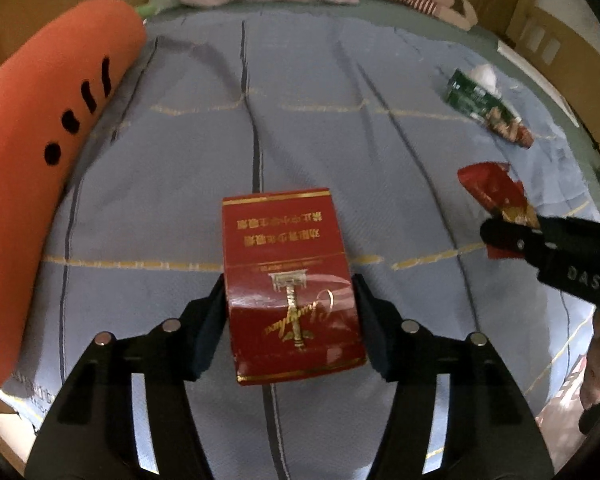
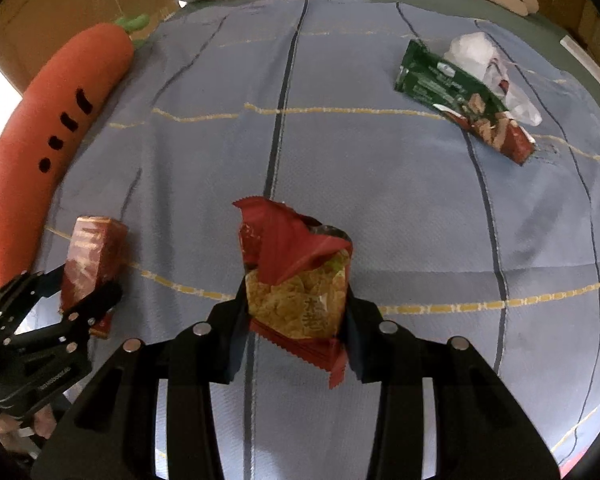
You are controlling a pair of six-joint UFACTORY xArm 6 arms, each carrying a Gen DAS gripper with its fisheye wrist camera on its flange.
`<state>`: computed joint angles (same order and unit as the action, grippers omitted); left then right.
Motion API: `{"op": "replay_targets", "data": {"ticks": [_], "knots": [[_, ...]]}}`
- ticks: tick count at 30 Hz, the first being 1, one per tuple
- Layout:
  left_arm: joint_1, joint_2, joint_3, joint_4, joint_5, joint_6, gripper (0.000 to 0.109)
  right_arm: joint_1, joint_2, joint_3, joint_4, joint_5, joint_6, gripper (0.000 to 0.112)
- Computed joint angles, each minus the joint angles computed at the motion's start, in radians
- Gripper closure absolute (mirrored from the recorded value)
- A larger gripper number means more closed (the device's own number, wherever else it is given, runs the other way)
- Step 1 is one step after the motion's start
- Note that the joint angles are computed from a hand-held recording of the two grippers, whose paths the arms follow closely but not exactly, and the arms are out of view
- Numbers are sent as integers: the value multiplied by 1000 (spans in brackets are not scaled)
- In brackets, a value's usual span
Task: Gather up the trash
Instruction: 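Grasp the red cigarette box with the left tool while the right tool grasps the red snack wrapper, then carry box and wrapper over the white bin while opening both tools to drop them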
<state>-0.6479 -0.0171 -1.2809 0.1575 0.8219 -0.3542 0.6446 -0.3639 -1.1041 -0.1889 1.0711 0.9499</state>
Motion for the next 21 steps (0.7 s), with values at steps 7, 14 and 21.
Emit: {"op": "replay_targets", "data": {"ticks": [7, 14, 21], "knots": [[-62, -126, 40, 173, -27, -93, 49, 90, -130, 5, -88, 53, 117, 71], [-215, -302, 95, 310, 21, -257, 49, 295, -302, -15, -296, 241, 327, 71], [-401, -364, 72, 446, 119, -355, 49, 707, -396, -61, -534, 614, 634, 71]]}}
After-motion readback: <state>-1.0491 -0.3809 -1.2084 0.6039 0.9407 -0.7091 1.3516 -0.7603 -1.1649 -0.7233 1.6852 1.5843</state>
